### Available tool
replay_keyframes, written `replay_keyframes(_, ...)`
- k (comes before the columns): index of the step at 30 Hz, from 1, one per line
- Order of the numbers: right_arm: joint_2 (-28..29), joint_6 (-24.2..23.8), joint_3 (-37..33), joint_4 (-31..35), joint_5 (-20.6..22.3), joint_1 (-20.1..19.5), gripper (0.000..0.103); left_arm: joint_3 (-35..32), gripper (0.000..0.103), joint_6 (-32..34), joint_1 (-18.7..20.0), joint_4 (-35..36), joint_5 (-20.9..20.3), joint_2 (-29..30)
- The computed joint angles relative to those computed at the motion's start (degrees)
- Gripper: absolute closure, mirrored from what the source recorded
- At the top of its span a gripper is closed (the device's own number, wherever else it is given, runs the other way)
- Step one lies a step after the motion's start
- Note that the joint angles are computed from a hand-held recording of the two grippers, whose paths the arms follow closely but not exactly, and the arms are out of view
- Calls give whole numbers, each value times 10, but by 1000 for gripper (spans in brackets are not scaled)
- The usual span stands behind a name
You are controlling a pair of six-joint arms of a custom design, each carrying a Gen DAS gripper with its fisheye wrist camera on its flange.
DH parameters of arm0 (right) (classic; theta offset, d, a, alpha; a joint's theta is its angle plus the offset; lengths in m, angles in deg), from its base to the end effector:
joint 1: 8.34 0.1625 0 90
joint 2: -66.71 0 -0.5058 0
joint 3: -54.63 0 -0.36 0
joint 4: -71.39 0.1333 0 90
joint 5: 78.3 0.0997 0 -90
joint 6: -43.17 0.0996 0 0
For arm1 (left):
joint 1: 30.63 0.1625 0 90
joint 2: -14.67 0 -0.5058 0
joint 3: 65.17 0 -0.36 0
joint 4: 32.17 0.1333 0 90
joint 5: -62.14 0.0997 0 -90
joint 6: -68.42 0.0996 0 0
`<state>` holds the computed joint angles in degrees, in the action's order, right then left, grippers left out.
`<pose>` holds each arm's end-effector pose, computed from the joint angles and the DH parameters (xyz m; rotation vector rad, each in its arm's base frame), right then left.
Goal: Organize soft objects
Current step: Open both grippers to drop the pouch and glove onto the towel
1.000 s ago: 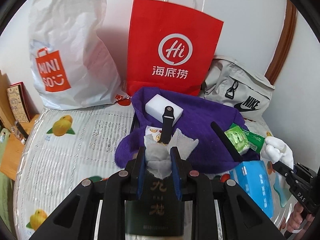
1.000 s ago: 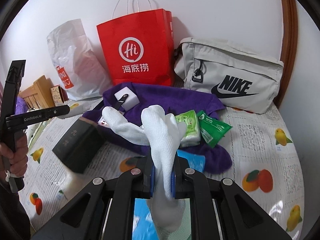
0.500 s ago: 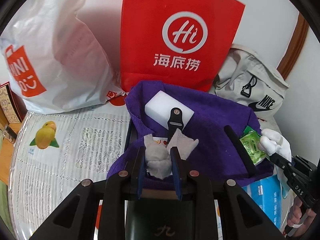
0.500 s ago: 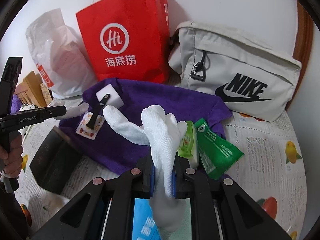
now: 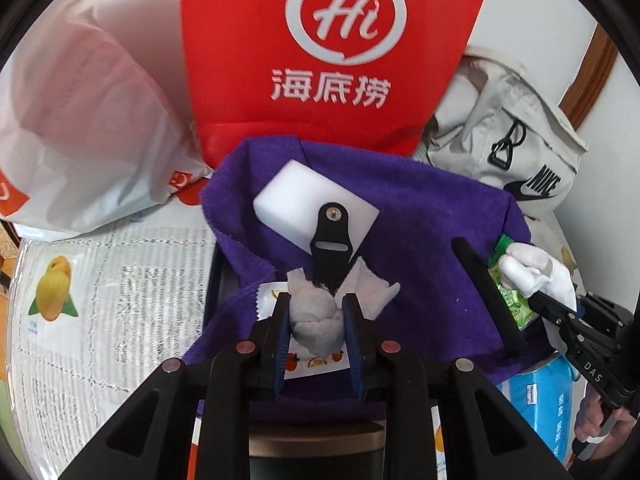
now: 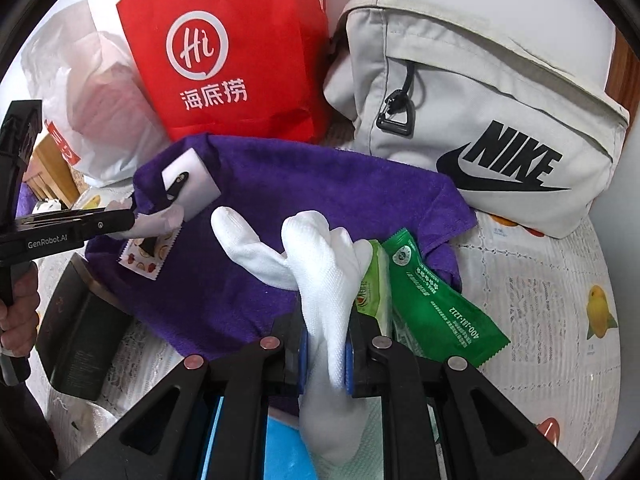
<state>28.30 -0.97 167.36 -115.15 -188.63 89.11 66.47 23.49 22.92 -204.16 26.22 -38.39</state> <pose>0.1784 -0.6032 0.0814 1.0754 -2.4408 0.3464 -0.1120 -0.5118 0.1615 -0.2077 2.3227 -0.8285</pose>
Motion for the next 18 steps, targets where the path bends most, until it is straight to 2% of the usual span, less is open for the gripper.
replay_keyframes(1, 1, -4, 0, -2, 2, 0, 82, -3, 78, 4, 3, -1, -6, 1)
replay_keyframes(3, 2, -11, 1, -11, 5, -1, 63, -8, 76, 7, 8, -1, -14, 3)
replay_keyframes(4, 3, -13, 0, -12, 5, -1, 48, -10, 75, 14, 10, -2, -19, 4)
replay_keyframes(5, 3, -15, 1, -16, 6, -1, 42, -11, 69, 14, 10, 0, -19, 4)
replay_keyframes(8, -2, -15, 5, -16, 15, -2, 38, -5, 36, 12, 3, -17, -8, 6)
replay_keyframes(10, -5, -15, 8, -24, 16, -1, 35, 5, 35, 14, -6, -46, 2, 6)
replay_keyframes(18, -37, -7, 38, -41, 30, 4, 35, 25, 35, -54, -41, 20, 27, -30)
